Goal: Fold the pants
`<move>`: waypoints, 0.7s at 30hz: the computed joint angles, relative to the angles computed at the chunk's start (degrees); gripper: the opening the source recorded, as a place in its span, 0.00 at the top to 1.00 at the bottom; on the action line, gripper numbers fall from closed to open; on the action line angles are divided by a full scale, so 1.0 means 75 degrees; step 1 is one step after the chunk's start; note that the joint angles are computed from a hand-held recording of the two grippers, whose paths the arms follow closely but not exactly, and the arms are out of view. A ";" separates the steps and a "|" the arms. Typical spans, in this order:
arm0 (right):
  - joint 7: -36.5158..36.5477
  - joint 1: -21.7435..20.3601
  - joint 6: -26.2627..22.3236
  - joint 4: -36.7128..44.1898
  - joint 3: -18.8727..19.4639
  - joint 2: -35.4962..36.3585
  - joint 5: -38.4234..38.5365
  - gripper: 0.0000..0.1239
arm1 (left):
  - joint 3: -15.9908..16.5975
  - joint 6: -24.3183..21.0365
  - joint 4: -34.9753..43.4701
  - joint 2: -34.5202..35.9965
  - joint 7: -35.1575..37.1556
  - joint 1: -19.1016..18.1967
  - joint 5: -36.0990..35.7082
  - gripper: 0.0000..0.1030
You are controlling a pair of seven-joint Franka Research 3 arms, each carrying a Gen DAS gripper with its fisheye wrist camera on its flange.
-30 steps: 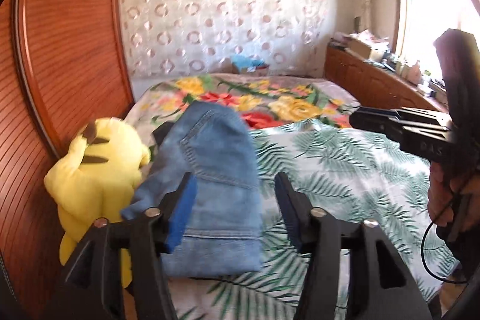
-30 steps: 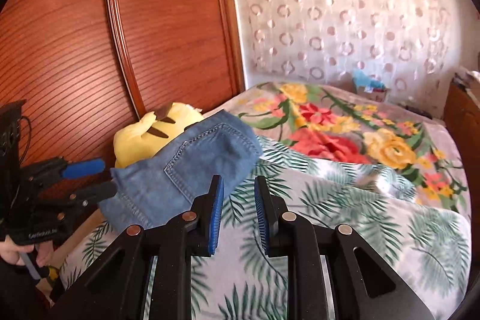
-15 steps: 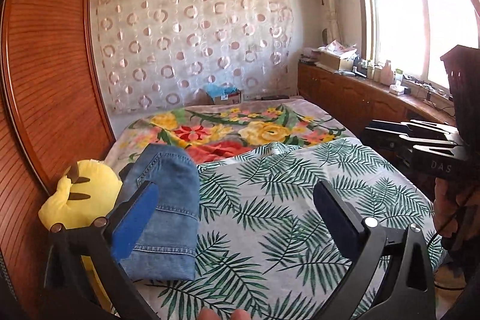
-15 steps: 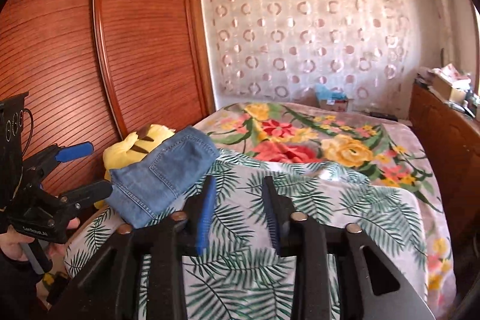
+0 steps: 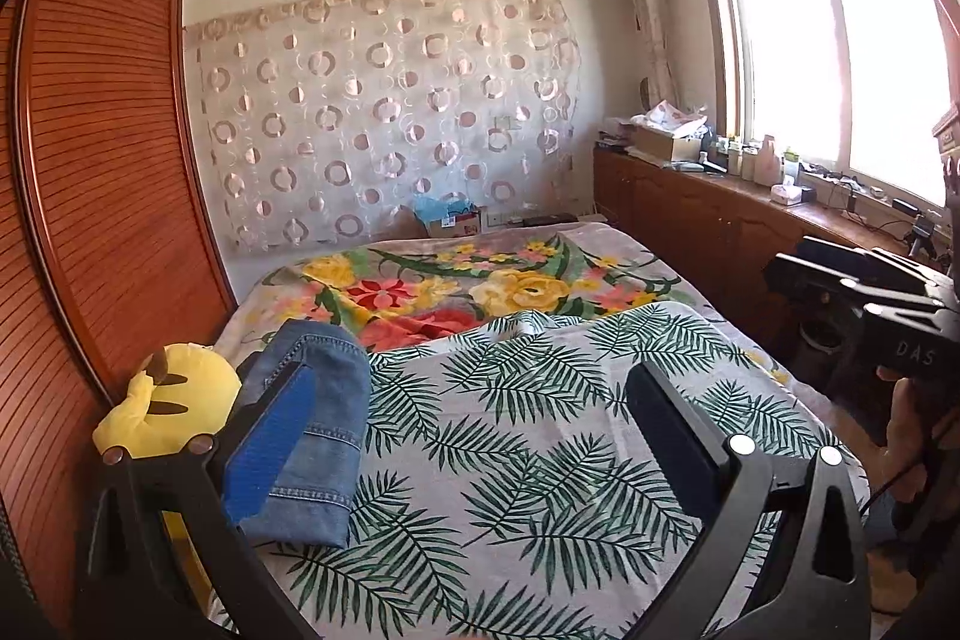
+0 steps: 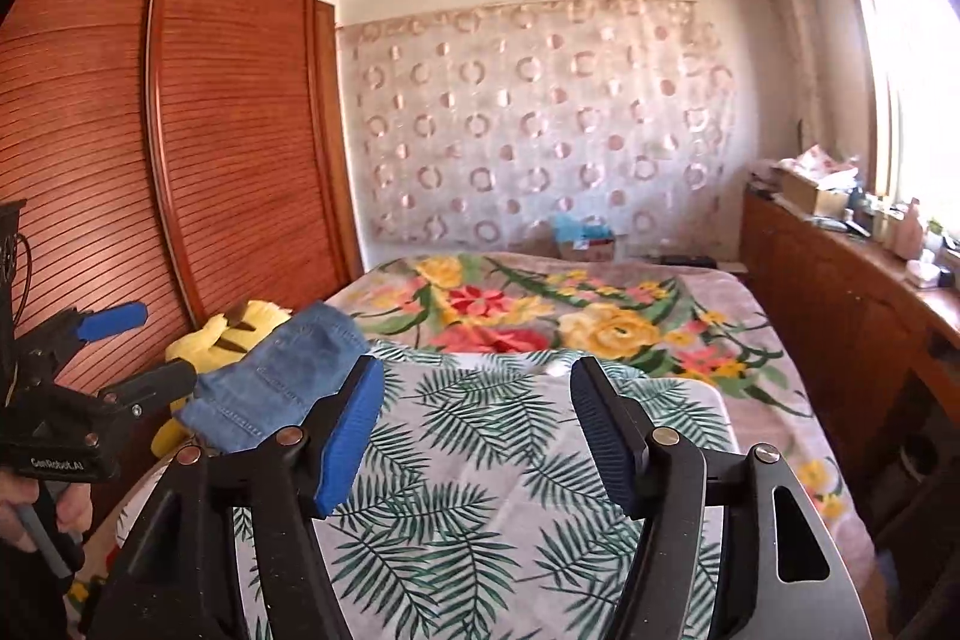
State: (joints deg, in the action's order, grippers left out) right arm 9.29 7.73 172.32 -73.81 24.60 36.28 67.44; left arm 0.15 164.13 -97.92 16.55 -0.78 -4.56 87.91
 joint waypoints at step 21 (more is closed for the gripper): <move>-0.1649 0.0585 0.1277 -0.0728 -0.0196 -0.0670 0.2249 0.46 | -0.0280 -0.0778 -0.0581 -0.0504 -0.0977 -0.0135 0.0145 0.00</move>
State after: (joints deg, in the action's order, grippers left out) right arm -3.07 12.12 181.90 -79.27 23.14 31.25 84.31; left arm -1.95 158.30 -102.28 12.77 -8.10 -5.57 88.99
